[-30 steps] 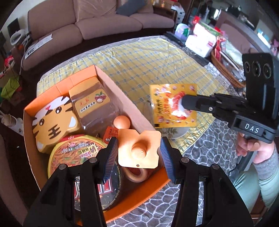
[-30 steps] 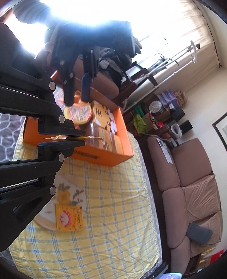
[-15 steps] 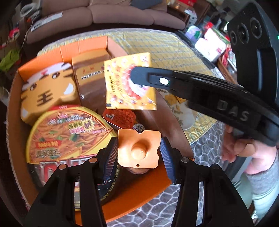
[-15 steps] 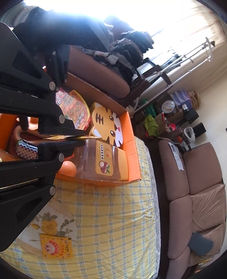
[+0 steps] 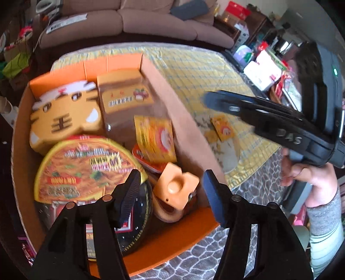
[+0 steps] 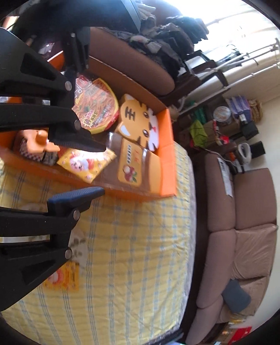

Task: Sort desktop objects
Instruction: 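Open both grippers to drop the toy and packets into the box, then grasp the remaining yellow packet on the plate with the left gripper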

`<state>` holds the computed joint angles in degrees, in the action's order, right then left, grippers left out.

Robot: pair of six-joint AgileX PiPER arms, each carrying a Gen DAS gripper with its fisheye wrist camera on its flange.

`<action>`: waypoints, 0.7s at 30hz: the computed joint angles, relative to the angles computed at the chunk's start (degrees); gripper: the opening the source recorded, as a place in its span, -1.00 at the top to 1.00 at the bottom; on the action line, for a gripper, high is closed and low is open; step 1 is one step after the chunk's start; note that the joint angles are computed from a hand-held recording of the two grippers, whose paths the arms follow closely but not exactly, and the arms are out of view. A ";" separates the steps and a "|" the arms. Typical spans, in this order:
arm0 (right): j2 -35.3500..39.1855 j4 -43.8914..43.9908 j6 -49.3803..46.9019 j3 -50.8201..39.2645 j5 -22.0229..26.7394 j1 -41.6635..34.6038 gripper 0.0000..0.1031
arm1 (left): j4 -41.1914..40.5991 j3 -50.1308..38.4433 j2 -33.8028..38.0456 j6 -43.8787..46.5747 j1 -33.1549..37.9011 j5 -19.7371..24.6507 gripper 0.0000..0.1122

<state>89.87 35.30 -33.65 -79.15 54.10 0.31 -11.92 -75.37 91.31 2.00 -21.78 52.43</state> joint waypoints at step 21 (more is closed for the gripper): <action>10.25 14.34 -18.87 5.56 6.59 -34.25 0.04 | -0.82 -43.85 35.31 -17.12 -12.90 11.82 -0.49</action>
